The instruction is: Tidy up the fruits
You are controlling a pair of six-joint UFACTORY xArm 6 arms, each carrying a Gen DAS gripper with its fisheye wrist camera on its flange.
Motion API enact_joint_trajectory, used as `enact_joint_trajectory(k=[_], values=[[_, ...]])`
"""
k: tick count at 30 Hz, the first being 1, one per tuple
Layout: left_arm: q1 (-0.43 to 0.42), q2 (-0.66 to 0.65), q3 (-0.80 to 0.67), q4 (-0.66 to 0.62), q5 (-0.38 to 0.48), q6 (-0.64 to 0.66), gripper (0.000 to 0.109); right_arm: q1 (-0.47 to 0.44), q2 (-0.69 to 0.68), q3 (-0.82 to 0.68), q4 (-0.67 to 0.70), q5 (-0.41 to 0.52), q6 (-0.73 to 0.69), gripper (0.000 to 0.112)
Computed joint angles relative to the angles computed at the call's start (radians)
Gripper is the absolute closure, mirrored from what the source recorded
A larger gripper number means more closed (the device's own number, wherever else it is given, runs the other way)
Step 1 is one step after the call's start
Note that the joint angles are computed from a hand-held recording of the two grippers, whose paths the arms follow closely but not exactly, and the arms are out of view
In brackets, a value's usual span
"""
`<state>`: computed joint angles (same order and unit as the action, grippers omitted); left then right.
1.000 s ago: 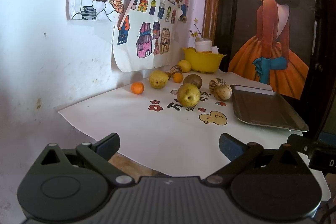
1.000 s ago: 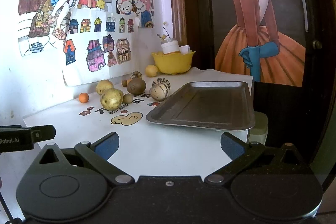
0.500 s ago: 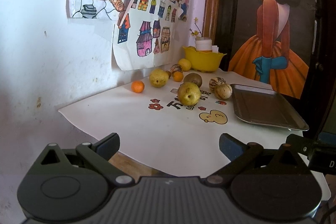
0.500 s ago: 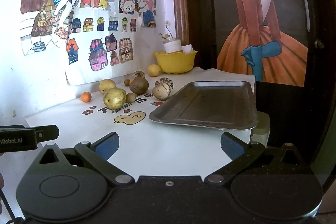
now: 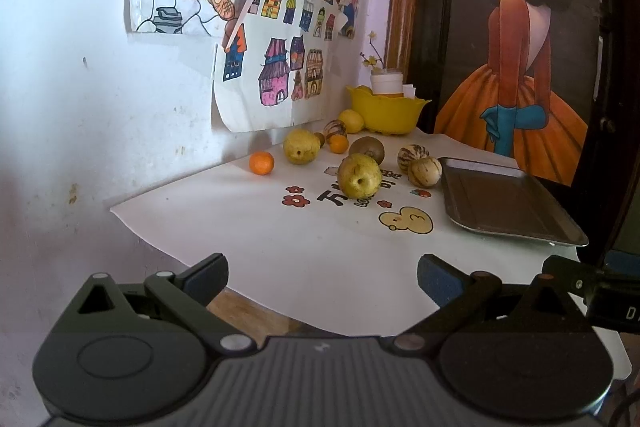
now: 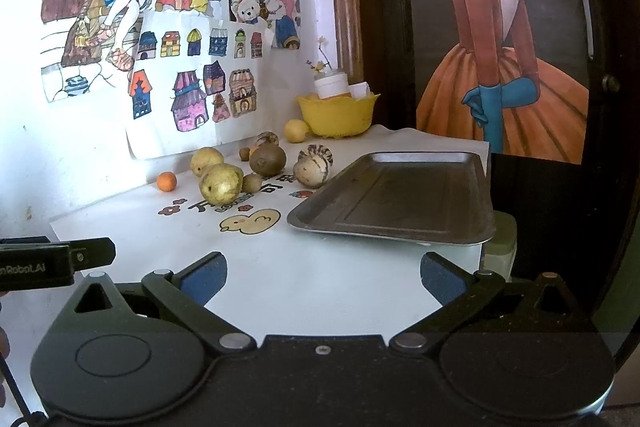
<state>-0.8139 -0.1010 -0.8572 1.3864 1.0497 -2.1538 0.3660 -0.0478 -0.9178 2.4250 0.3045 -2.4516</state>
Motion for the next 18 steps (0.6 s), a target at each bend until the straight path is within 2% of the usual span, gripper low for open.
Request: enact_joint_trajectory(k=[18], values=[[0.077,-0.033,0.027,-0.037,-0.080,0.016,0.006,0.008,0.069,-0.072,-0.102,-0.053,0.109,0.010]])
